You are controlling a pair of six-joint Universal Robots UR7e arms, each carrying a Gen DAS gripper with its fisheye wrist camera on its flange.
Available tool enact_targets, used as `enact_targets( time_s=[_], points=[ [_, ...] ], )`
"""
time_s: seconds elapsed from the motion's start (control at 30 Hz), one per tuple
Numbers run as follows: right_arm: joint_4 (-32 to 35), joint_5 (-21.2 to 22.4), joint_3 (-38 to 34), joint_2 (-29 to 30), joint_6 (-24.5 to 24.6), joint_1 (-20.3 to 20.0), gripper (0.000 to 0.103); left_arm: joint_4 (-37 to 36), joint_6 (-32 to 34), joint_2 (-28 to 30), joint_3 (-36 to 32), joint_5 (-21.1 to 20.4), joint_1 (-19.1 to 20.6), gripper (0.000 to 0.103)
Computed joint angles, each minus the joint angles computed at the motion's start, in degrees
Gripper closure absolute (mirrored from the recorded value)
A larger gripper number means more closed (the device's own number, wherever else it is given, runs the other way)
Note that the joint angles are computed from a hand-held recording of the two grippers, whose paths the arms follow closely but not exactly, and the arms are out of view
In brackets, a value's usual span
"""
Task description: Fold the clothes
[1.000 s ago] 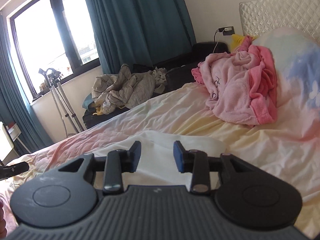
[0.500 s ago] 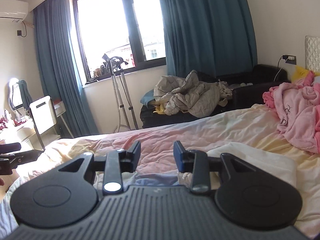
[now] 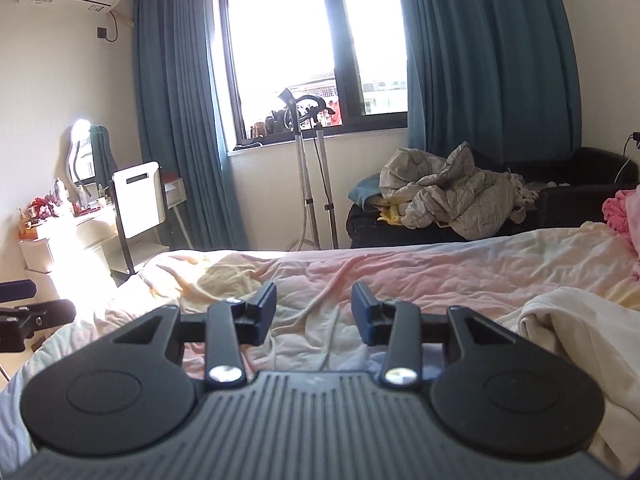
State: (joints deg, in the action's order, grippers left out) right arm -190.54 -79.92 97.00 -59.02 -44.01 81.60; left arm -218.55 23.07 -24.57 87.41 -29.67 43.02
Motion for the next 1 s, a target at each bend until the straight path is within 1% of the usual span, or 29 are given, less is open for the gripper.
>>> enact_targets(
  time_s=[0.03,0.13,0.3,0.37,0.57,0.6,0.63,0.7,0.77,0.83,0.9,1.0],
  points=[
    [-0.8,0.3,0.2,0.5,-0.6,-0.2,0.054,-0.1,-0.3,0.0,0.0,-0.1,0.2,0.0],
    [-2.7,1.6,0.7,1.8,-1.4,-0.9,0.05,-3.1,2.4,0.6,-0.1,-0.1,0.6,0.0],
    [-2.7,2.3,0.4,3.4,1.0,-2.5,0.05,-7.0,5.0,2.9,-1.7,0.5,1.2,0.0],
    [-3.6,1.8,0.2,4.1,0.7,-2.8,0.05,-7.8,5.0,4.1,-3.0,1.3,1.6,0.0],
    [-4.2,0.8,-0.7,5.7,-0.6,-3.6,0.049,-4.2,2.8,5.3,-4.3,1.2,2.7,0.0],
    [-4.2,1.2,-0.7,5.8,-0.6,-3.7,0.047,-3.6,2.4,5.3,-4.4,1.0,2.8,0.0],
    [-4.2,1.7,-0.8,5.9,-0.7,-3.8,0.044,-3.8,2.9,5.5,-4.5,0.9,2.8,0.0],
    [-4.2,1.8,-1.0,6.1,-0.5,-3.9,0.042,-5.5,5.4,6.1,-5.0,1.0,2.8,0.0],
    [-4.6,2.1,-1.0,6.2,0.2,-4.1,0.042,-6.2,6.3,6.4,-5.1,1.1,2.7,0.0],
    [-5.4,1.7,-0.9,6.5,0.3,-4.2,0.041,-5.9,5.7,6.3,-4.8,1.1,2.6,0.0],
    [-5.6,1.6,-0.5,6.6,-0.6,-4.2,0.041,-5.2,4.5,6.2,-4.6,1.3,2.6,0.0],
    [-6.3,2.9,0.8,6.2,-2.4,-4.3,0.041,-2.9,1.8,6.0,-4.3,1.9,2.6,0.0]
  ],
)
